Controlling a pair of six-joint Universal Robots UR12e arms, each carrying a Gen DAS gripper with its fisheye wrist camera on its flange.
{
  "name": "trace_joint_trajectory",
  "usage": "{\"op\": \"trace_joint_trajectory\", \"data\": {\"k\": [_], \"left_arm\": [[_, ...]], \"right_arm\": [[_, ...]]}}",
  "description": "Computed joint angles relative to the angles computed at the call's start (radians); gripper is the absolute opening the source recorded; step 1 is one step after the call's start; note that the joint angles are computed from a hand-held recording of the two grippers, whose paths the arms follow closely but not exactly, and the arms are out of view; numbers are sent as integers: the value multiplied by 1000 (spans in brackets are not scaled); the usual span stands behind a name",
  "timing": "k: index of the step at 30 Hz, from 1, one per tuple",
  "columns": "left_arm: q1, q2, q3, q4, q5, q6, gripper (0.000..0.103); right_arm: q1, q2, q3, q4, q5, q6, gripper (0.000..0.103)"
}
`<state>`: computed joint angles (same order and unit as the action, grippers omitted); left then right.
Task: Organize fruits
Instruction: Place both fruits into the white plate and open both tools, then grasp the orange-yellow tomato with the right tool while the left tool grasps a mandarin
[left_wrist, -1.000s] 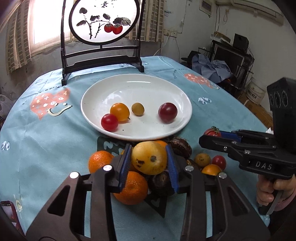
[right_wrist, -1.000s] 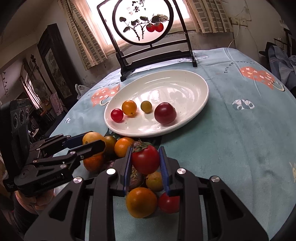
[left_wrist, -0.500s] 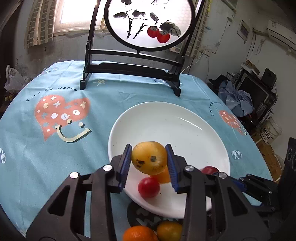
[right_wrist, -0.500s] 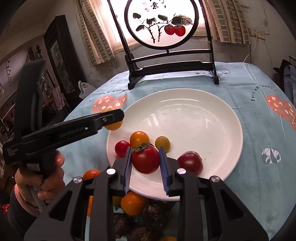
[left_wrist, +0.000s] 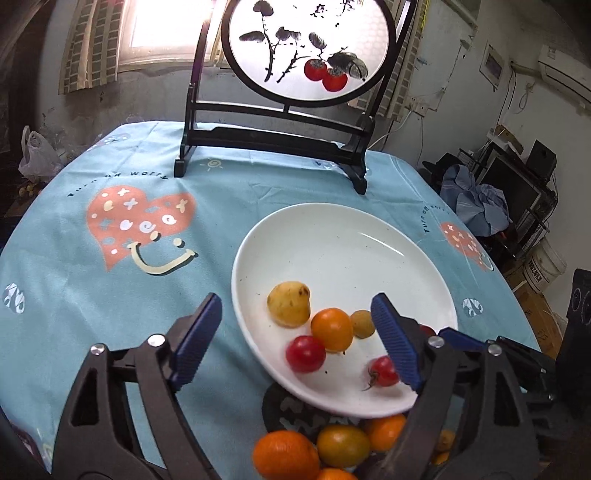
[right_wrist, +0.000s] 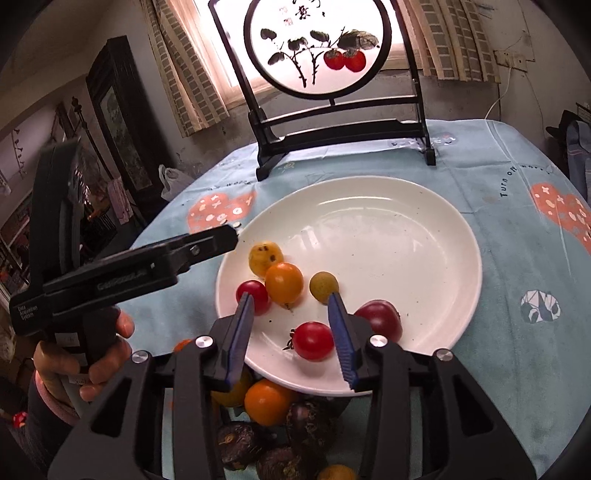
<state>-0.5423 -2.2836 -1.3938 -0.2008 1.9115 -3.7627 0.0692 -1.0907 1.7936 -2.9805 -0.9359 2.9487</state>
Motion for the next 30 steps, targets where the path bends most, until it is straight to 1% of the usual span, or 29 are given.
{"op": "trace_joint_trajectory", "data": {"k": [1,3,5,8,9,13,14,17,19,20,22,25,30], "left_arm": [[-7,10,-18,16,14,-6,92],[-20,27,-55,35,34,-13,93],[-32,44,-94,51,40,-12,93],[-47,67,-144,65,51,-17,93],[-49,72,-160,78,51,-22,93],[-57,87,-208,112,32,-40,94],[-60,87,-212,106,35,-38,94],[-74,86,-210,80,76,-19,94],[-81,83,-207,81,106,-2,94],[-83,82,-203,77,117,1,94],[-83,83,-205,77,112,5,94],[-80,84,-207,84,98,6,94],[-84,85,-210,97,112,13,94]], "right_arm": [[-7,-7,15,-24,9,19,42],[-24,-23,49,-68,34,46,42],[-36,-40,87,-104,31,69,42],[-61,-68,153,-141,51,83,42],[-69,-77,176,-147,58,83,42],[-82,-121,243,-115,58,51,42],[-80,-131,255,-109,46,31,42],[-65,-148,273,-83,1,-14,42],[-60,-150,271,-56,-14,-21,42],[-53,-150,268,-54,-39,-21,42],[-38,-153,264,-38,-94,-33,42],[-20,-156,265,-43,-165,-47,42],[17,-155,258,-46,-284,-108,42]]}}
